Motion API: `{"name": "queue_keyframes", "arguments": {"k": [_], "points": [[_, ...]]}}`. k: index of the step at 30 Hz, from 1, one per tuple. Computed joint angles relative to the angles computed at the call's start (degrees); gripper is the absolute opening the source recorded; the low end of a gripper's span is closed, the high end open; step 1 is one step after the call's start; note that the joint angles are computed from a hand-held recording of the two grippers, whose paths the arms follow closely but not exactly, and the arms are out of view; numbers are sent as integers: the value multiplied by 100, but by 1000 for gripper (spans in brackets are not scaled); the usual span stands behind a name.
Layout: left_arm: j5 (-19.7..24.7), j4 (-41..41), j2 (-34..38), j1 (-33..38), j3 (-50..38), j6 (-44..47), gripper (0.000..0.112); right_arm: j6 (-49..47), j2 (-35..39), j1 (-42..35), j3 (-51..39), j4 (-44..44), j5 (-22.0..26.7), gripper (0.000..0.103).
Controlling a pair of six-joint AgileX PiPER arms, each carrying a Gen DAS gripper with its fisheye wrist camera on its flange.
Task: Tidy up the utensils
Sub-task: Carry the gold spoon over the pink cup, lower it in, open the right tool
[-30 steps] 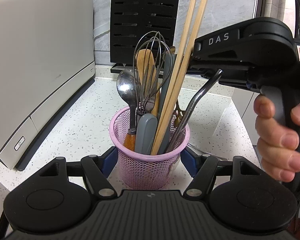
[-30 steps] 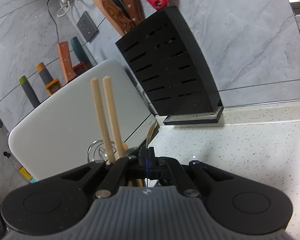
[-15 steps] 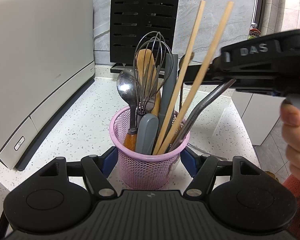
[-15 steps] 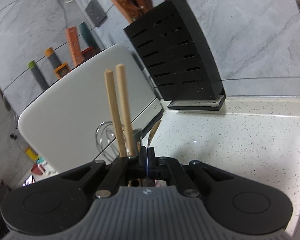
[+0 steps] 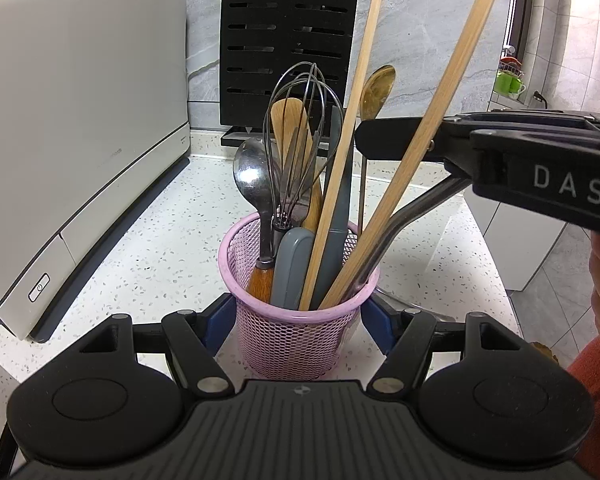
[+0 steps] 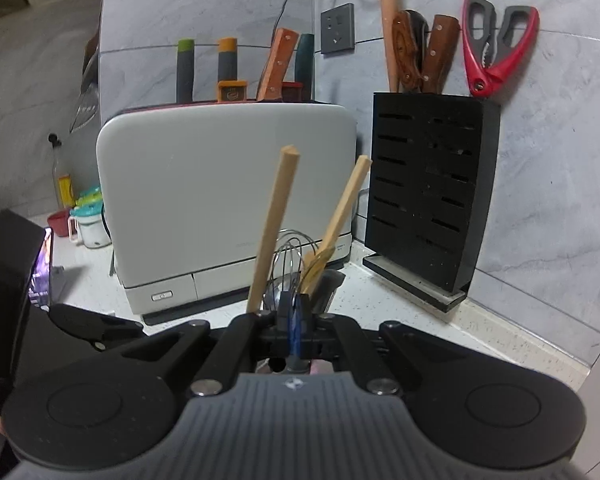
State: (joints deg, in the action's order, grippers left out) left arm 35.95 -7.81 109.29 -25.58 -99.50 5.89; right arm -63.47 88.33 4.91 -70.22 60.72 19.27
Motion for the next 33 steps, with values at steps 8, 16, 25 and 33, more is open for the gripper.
{"name": "queue_keyframes", "arguments": {"k": [8, 16, 25, 33], "points": [[5, -4, 4, 1, -4, 3, 79, 783, 326, -123, -449, -549, 265, 0], [1, -8, 4, -3, 0, 3, 79, 1368, 439, -195, -634, -1084, 845, 0], [10, -8, 9, -6, -13, 2, 79, 1966, 603, -72, -859, -1941, 1265, 0], [2, -13, 2, -7, -1, 23, 79, 1921, 554, -196, -869, -1758, 1430, 0]]}}
